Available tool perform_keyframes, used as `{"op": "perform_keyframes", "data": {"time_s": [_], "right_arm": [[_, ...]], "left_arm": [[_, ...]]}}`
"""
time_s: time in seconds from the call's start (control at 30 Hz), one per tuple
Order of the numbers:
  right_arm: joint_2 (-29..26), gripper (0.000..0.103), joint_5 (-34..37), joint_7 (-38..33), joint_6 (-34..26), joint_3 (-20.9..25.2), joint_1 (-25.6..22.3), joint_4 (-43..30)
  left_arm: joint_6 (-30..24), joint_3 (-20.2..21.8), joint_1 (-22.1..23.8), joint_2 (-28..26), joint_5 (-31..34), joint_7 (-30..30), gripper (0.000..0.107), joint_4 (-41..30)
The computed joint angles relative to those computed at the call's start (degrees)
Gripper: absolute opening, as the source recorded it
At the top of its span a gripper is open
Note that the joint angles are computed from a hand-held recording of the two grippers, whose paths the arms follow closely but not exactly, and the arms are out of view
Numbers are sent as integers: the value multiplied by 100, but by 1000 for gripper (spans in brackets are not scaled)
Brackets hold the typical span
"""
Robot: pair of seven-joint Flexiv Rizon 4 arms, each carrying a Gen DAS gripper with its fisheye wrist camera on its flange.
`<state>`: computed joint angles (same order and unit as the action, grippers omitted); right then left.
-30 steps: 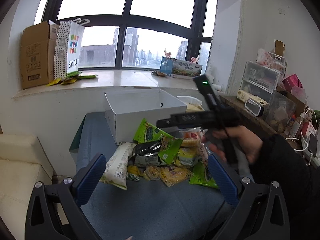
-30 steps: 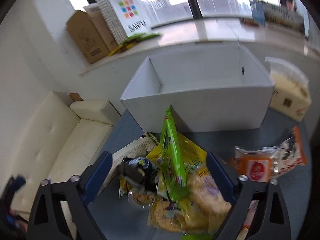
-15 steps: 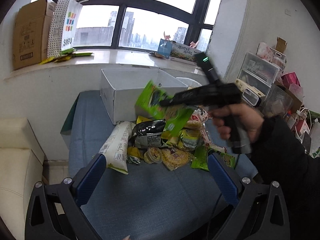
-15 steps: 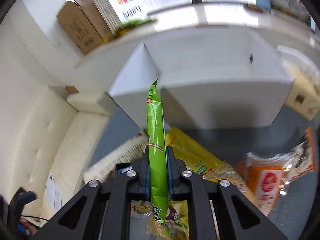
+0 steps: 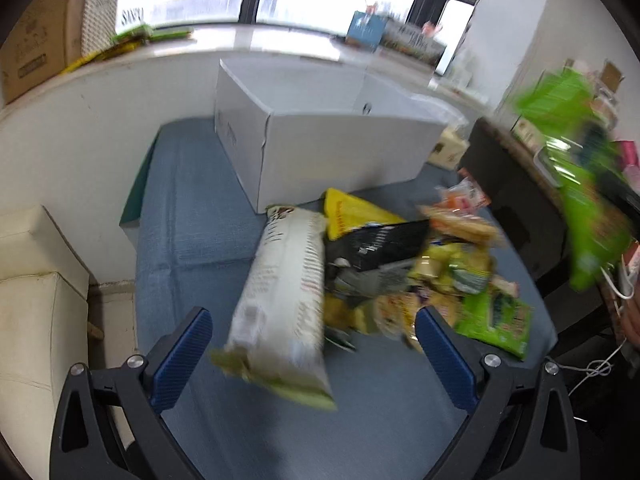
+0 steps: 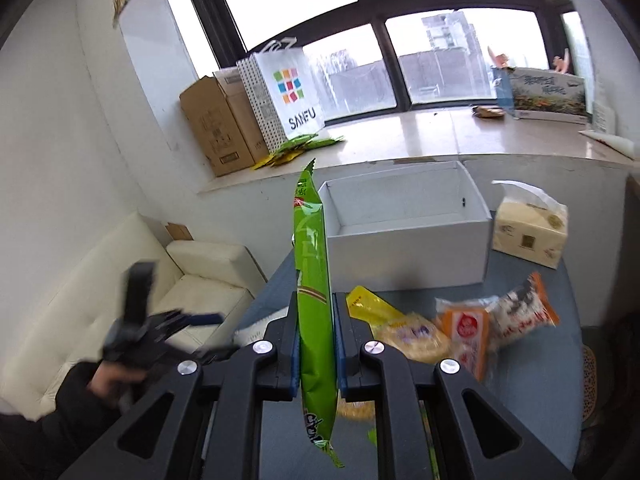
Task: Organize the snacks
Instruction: 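Grasp the green snack stick with the right tool while the left tool grasps the white chip bag, then carry both snacks into the white box and open both tools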
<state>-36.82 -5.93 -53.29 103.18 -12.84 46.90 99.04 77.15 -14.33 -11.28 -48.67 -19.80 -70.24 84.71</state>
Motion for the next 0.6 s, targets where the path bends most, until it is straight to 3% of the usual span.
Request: {"op": "perform_keyframes", "data": {"time_s": [0.1,0.23,0.3,0.37,0.47,0.6], "right_arm": [[171,13,309,-2,248,-386,412,388],[225,13,631,-121,359,-560,646,597],[206,13,709,-181,344,-574,661,597],[178,13,812,-212,369,-655,752,628],[126,13,849,-257,418,-425,582,598],[14,13,876,-227,405,-209,432,509]], "left_arm": [[-961,590,-317,-491,167,-330,103,-1027],[-2043,711,-312,-1087,235,-534,96,-2132],[-2252,417,-139,-1232,97,-330,50,-2282],[-2096,461,-169,-1159,134,-310,35,-2132],[-1550,305,-80,-875,109,-148,33,-1526],[-403,-75,183,-396,-101,91,32,-415]]}}
